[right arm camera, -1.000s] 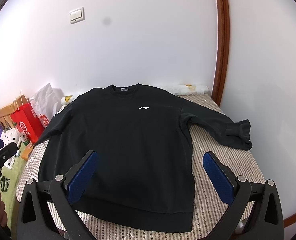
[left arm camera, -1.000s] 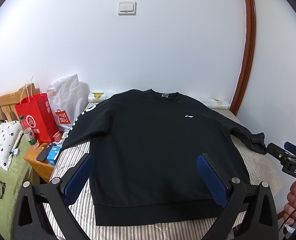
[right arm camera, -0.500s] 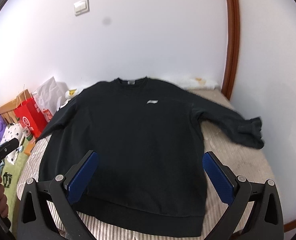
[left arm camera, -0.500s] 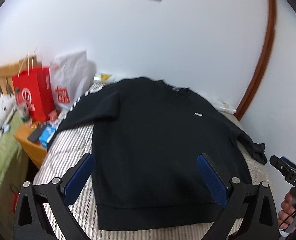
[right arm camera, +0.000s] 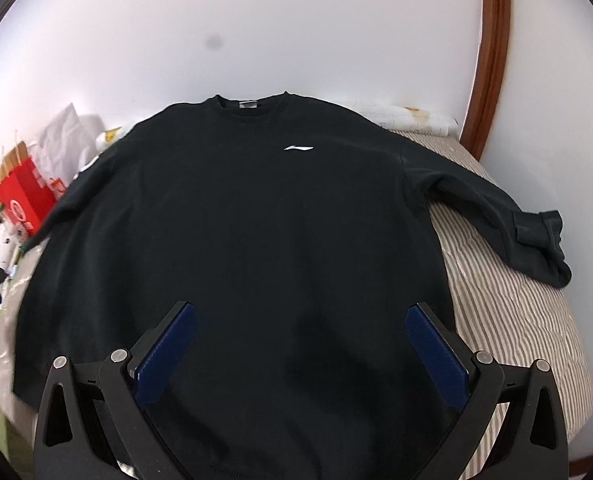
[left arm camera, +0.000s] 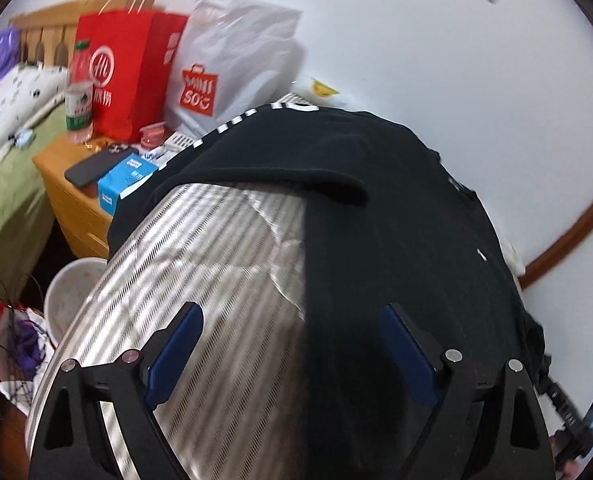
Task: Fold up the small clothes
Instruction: 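Grasp the sweatshirt's side edge with the left gripper and lift it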
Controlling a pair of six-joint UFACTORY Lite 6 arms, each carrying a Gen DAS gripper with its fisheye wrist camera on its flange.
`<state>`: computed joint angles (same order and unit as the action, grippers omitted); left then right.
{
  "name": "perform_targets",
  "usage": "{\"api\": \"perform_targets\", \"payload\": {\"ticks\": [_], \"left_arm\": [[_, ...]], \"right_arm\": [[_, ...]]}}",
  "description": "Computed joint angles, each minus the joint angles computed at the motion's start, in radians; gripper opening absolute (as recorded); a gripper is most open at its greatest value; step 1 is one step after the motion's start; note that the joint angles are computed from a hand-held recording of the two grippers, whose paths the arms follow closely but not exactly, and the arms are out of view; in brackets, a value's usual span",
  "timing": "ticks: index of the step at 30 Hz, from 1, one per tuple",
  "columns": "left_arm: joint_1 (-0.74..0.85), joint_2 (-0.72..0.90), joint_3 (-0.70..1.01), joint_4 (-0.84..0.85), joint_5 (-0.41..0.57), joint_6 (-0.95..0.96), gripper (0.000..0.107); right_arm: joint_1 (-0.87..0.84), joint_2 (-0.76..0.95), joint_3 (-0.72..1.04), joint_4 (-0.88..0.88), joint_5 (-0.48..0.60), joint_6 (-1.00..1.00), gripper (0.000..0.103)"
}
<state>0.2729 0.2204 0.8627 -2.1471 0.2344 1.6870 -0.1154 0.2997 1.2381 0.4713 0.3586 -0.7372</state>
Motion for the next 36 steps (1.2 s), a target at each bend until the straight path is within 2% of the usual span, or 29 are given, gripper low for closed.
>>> {"api": "perform_targets", "payload": {"ticks": [3, 6, 9, 13, 17, 20, 22, 25, 27, 30, 33, 36], "left_arm": [[0.041, 0.089, 0.065, -0.030, 0.042, 0.028, 0.089], [0.073, 0.190, 0.168, 0.024, 0.079, -0.034, 0.089], [0.101, 0.267, 0.253, 0.055, 0.115, -0.104, 0.089], [0.135, 0.370, 0.382, 0.089, 0.173, -0.198, 0.089], [0.158, 0.464, 0.497, 0.133, 0.220, -0.273, 0.089], [0.160, 0.526, 0.592, 0.172, 0.203, -0.342, 0.089], [0.154, 0.562, 0.657, 0.200, 0.163, -0.387, 0.085], [0.146, 0.594, 0.712, 0.197, 0.095, -0.406, 0.070], [0.139, 0.601, 0.736, 0.195, 0.021, -0.418, 0.048], [0.142, 0.598, 0.739, 0.163, -0.025, -0.396, 0.028], [0.134, 0.573, 0.738, 0.144, -0.076, -0.363, 0.015], [0.099, 0.521, 0.743, 0.062, -0.155, -0.227, 0.010]], "right_arm": [[-0.008, 0.080, 0.045, 0.182, 0.003, -0.168, 0.103], [-0.010, 0.171, 0.113, 0.280, 0.011, -0.224, 0.103], [-0.006, 0.256, 0.188, 0.285, 0.012, -0.199, 0.098], [0.012, 0.366, 0.296, 0.198, 0.059, -0.133, 0.091], [0.035, 0.439, 0.352, 0.148, 0.054, -0.094, 0.088], [0.039, 0.460, 0.370, 0.129, 0.045, -0.046, 0.086], [0.035, 0.463, 0.369, 0.155, 0.046, -0.070, 0.086], [0.032, 0.466, 0.364, 0.166, 0.054, -0.089, 0.086], [0.030, 0.459, 0.354, 0.182, 0.053, -0.108, 0.086], [0.027, 0.457, 0.350, 0.200, 0.055, -0.126, 0.086], [0.016, 0.468, 0.365, 0.234, 0.073, -0.152, 0.086], [0.011, 0.470, 0.372, 0.240, 0.089, -0.156, 0.086]]}}
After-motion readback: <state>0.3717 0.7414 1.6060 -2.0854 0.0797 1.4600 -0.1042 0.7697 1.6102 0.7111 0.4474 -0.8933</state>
